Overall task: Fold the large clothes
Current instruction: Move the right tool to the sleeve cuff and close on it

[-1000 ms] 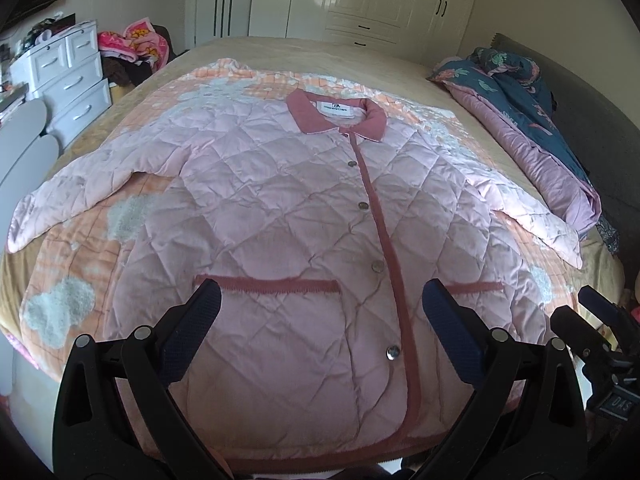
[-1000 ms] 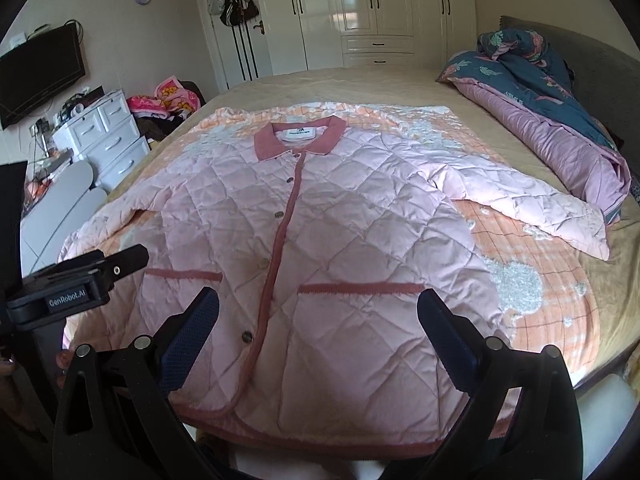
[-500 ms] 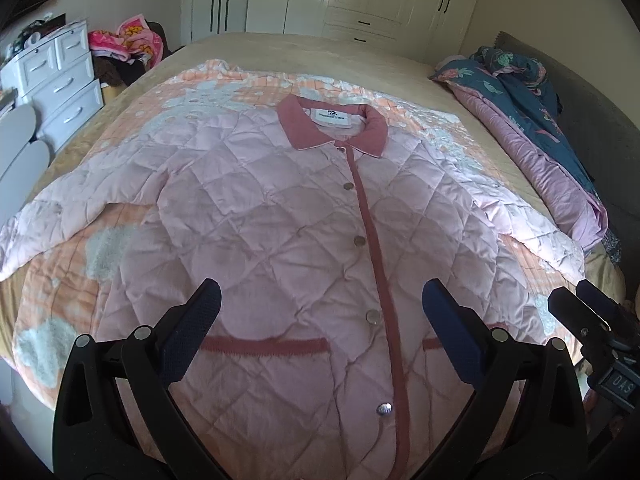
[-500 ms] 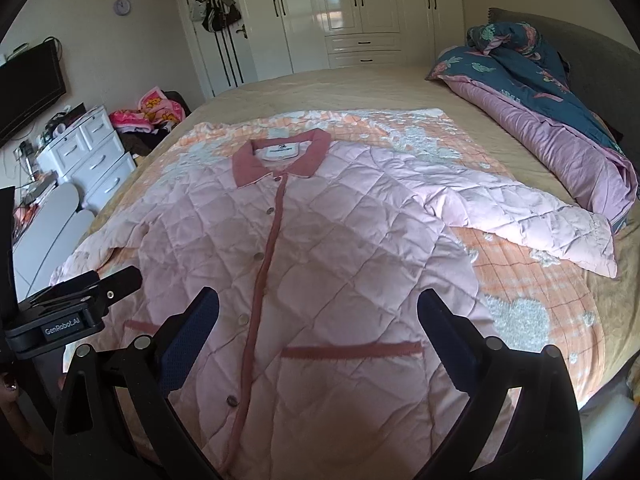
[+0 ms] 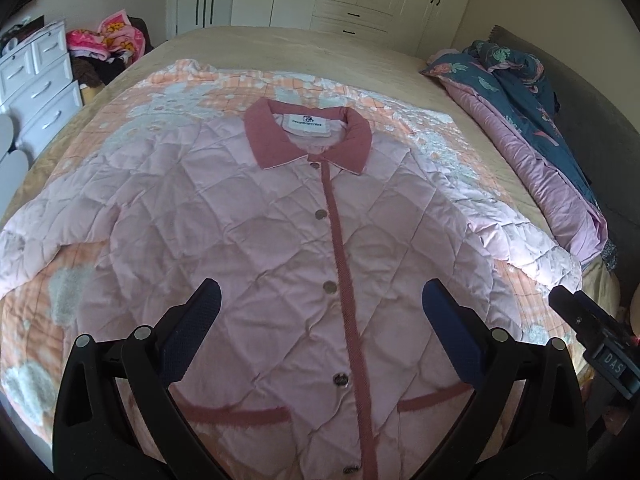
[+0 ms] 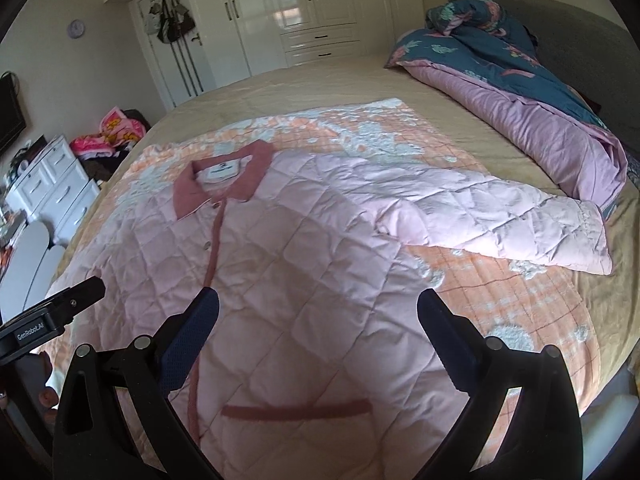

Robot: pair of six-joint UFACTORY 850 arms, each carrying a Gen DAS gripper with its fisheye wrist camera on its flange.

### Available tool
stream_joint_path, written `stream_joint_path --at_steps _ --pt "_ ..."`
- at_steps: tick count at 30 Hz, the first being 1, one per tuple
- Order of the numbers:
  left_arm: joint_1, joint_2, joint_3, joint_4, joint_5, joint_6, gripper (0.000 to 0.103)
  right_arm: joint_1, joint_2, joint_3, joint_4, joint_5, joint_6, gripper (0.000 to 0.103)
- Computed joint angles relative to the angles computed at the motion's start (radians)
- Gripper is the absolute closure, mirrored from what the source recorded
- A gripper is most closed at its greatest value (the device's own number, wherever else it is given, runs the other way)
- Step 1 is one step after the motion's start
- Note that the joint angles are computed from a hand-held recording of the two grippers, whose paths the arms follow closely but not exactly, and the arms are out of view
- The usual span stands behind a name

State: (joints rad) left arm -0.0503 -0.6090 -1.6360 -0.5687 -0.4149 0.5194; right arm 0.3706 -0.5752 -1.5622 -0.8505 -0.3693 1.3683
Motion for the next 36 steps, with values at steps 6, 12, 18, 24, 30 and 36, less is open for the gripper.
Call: stream_joint_path --at_steps 6,12,18,24,30,36 --pt "-0.038 -0.086 -0.119 0.139 -0.032 -0.129 0.008 -0.068 -0.019 -0.004 -0.026 -0.031 0.072 0.004" --pt "-0.070 -0.160 -0.219 0.199 -0.045 -0.202 0.008 -0.147 -0.037 0.011 -0.025 -0.066 0.133 0.004" --pt "-0.099 -0.243 -0.341 0.230 -0.088 -0.252 0.008 -0.233 -0.037 0.061 -0.030 -0.071 0.225 0.004" --pt "-0.132 -0.326 -0.459 0.297 -0.111 -0.312 0.008 -0.325 -0.033 0.116 -0.009 -0.032 0.302 0.004" --pt "-0.157 -0.421 -0.594 0.420 -0.148 -0.424 0.008 -0.408 -0.053 0.141 0.063 0.030 0.339 0.004" --pt "-0.167 -0.516 -0.735 0.479 -0.222 -0.480 0.008 -0.478 -0.093 0.149 0.009 0.097 0.485 0.004"
